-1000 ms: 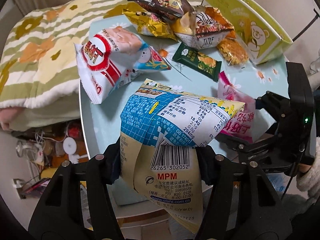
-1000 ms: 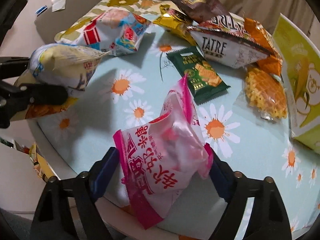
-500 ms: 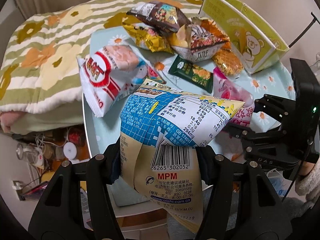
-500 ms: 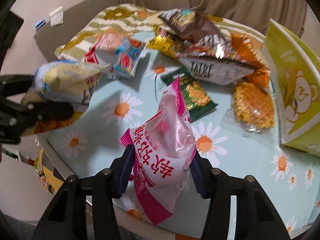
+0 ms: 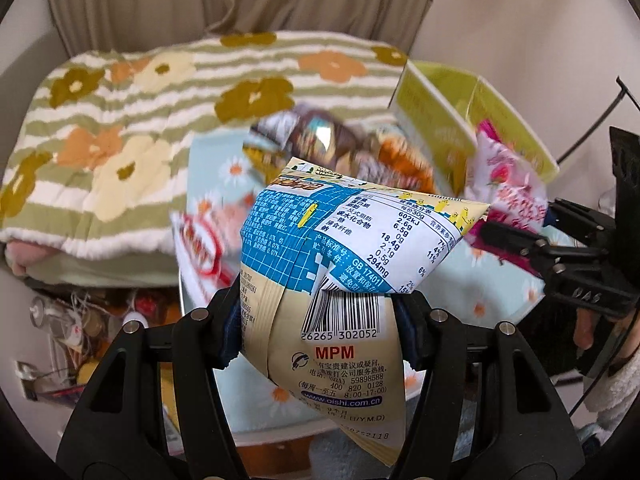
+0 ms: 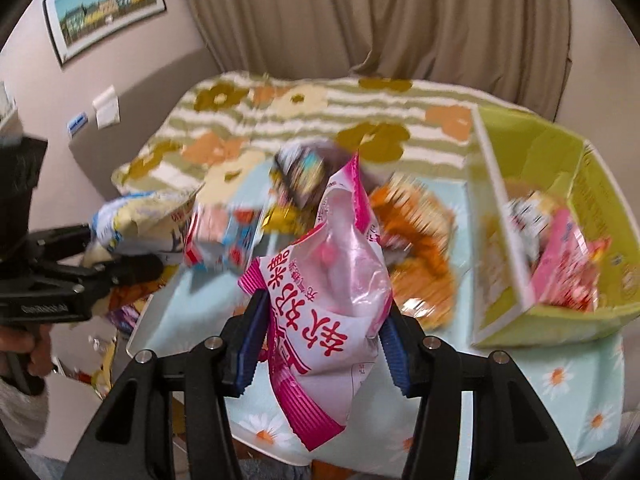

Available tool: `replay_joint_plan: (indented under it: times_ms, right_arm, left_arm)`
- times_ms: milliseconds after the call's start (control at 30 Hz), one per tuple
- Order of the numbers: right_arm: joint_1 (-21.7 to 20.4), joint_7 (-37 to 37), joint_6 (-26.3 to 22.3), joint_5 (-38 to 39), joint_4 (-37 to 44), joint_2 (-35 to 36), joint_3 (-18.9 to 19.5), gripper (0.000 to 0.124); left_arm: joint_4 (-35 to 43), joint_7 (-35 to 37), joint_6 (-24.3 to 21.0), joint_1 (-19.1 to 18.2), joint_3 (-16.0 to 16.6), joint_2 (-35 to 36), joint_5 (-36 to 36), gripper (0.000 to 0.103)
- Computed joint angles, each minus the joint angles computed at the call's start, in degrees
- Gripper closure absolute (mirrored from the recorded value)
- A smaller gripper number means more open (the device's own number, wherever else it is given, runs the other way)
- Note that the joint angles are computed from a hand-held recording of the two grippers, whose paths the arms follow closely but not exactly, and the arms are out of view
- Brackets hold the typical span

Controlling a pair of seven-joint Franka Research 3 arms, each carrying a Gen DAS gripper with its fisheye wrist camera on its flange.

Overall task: Organize snacks
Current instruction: 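Carry both bags over the yellow box and open both tools to drop them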

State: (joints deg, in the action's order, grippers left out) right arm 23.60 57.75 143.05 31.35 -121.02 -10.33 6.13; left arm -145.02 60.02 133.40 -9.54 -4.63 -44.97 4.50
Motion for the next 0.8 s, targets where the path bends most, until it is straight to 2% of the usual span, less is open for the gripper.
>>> replay_joint_plan:
  times_ms: [167,333,467,633,800]
  right_arm:
    - [-2.35,-5.54,-4.51,2.61,7.45,3.47,-3.02,0.075]
    - [-6.33,-10.57,-8.11,4.15,16.02,8.76,-4.36,0.075]
    - [-9.60,-12.56,-9.59,3.71,23.29,13.68,-4.63,0.075]
    - [-12.97,-12.05,-12.01,2.08,32.32,20.18,-4.40,0.075]
    - [-15.68,-9.01,-15.37,1.33,39.71,26.23,-3.94,0.075]
  left_arm:
    - [7.97,-4.90,2.80,2.16,-3.76,8.20,2.63,0.046]
    - [19.43,-11.75,5.76,3.27,-7.27,20.26,6.71,0.046]
    - [30.62,-16.01,6.05,3.02,-9.00,31.18,11.07,0.046]
    - [46.41,-19.19,3.02,0.47,-9.11,44.65,15.40,0.046]
    - [63.12,-15.14,-2.96,-2.94,-7.97,57.52,15.14,0.046]
